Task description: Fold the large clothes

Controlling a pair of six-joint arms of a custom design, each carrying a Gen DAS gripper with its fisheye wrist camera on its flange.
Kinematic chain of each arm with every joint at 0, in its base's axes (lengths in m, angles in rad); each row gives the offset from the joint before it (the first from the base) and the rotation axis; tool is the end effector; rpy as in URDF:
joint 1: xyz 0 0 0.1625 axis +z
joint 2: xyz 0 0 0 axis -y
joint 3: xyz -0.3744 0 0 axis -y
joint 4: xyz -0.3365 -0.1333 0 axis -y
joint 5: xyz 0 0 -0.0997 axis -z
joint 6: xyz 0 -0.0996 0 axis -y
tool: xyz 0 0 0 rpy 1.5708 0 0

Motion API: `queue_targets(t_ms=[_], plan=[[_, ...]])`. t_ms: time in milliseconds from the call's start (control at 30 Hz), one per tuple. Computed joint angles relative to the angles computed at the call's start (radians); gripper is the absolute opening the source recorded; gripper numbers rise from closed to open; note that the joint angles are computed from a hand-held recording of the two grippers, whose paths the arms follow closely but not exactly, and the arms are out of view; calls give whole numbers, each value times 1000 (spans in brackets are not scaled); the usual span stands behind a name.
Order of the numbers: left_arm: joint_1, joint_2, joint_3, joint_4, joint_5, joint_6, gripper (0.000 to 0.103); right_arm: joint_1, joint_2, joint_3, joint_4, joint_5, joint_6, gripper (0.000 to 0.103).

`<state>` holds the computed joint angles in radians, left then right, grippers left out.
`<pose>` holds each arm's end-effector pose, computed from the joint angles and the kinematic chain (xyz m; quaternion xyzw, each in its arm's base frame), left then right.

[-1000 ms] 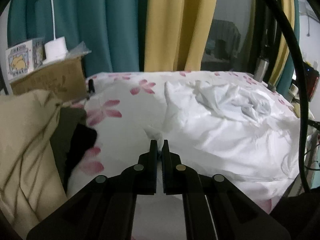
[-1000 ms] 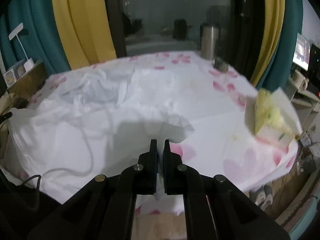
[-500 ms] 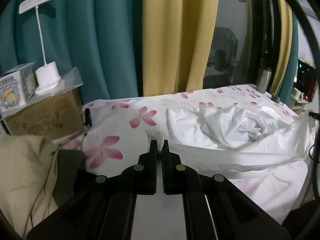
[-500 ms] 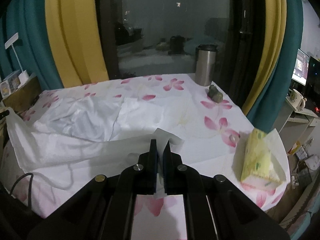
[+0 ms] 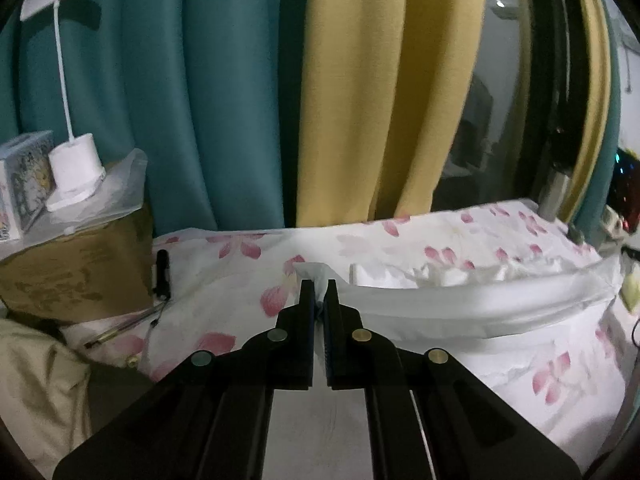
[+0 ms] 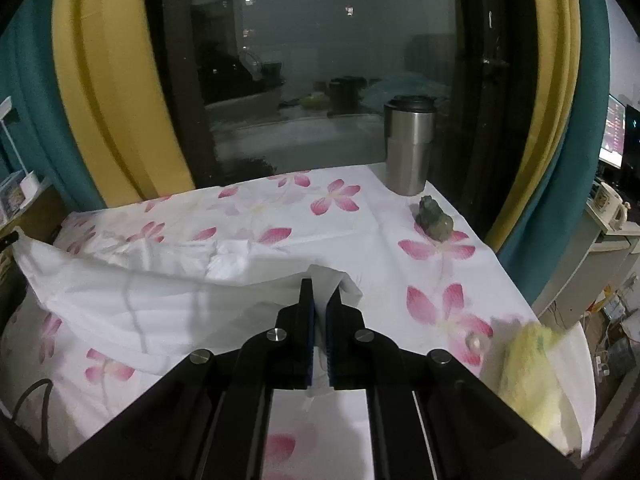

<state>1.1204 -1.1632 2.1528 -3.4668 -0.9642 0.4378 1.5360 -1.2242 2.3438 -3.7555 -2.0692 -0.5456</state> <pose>-0.0287 -0.4960 0.2530 0.2506 0.8310 -0.4195 0.2659 0.0718 -0.4015 0.2567 0.0898 -0.8395 0.4107 0.3444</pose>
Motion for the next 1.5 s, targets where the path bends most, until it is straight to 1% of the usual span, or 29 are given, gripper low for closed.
queue_targets(t_ms=[133, 267, 400, 567, 800, 900, 967, 1000, 1067, 1100, 1133, 1167, 1200, 1233, 1267, 1300, 1333, 1400, 1433, 1500], plan=[[12, 71, -69, -17, -11, -5, 4, -26, 38, -75, 43, 20, 4, 5], [28, 132, -133, -14, -21, -20, 4, -55, 79, -133, 47, 44, 20, 5], [48, 190, -200, 8, -22, -39, 4, -86, 130, -188, 45, 68, 40, 5], [71, 250, -278, 42, -25, -42, 4, -113, 180, -256, 85, 81, 55, 5], [119, 316, -385, 121, -31, -77, 4, -132, 235, -333, 143, 65, 66, 5], [137, 343, -422, 159, -28, -90, 4, -130, 264, -362, 154, 39, 53, 5], [146, 358, -444, 194, -13, -108, 4, -129, 282, -378, 155, 16, 45, 5], [151, 361, -453, 215, -18, -120, 5, -130, 289, -385, 157, 9, 42, 6], [157, 361, -457, 228, -21, -134, 19, -128, 300, -396, 157, -16, 34, 6], [156, 359, -453, 214, -17, -134, 32, -122, 308, -402, 146, -42, 23, 8], [150, 351, -438, 183, -18, -126, 46, -114, 313, -407, 137, -66, 13, 13], [145, 343, -426, 161, -15, -119, 53, -106, 320, -413, 122, -90, 2, 20], [139, 336, -414, 138, -12, -112, 53, -95, 327, -413, 85, -116, -19, 22], [131, 325, -399, 122, -12, -108, 53, -82, 333, -407, 28, -131, -48, 28], [124, 308, -382, 127, -20, -111, 53, -73, 329, -392, -16, -122, -63, 31], [117, 295, -367, 139, -26, -114, 53, -68, 323, -378, -41, -105, -63, 39], [109, 285, -350, 148, -31, -114, 53, -60, 312, -350, -72, -73, -52, 47], [94, 272, -317, 169, -51, -103, 53, -43, 300, -306, -88, -22, -51, 57], [86, 269, -303, 181, -62, -98, 53, -25, 304, -287, -95, -7, -71, 59], [69, 264, -266, 178, -76, -95, 53, 9, 326, -264, -119, -9, -111, 60]])
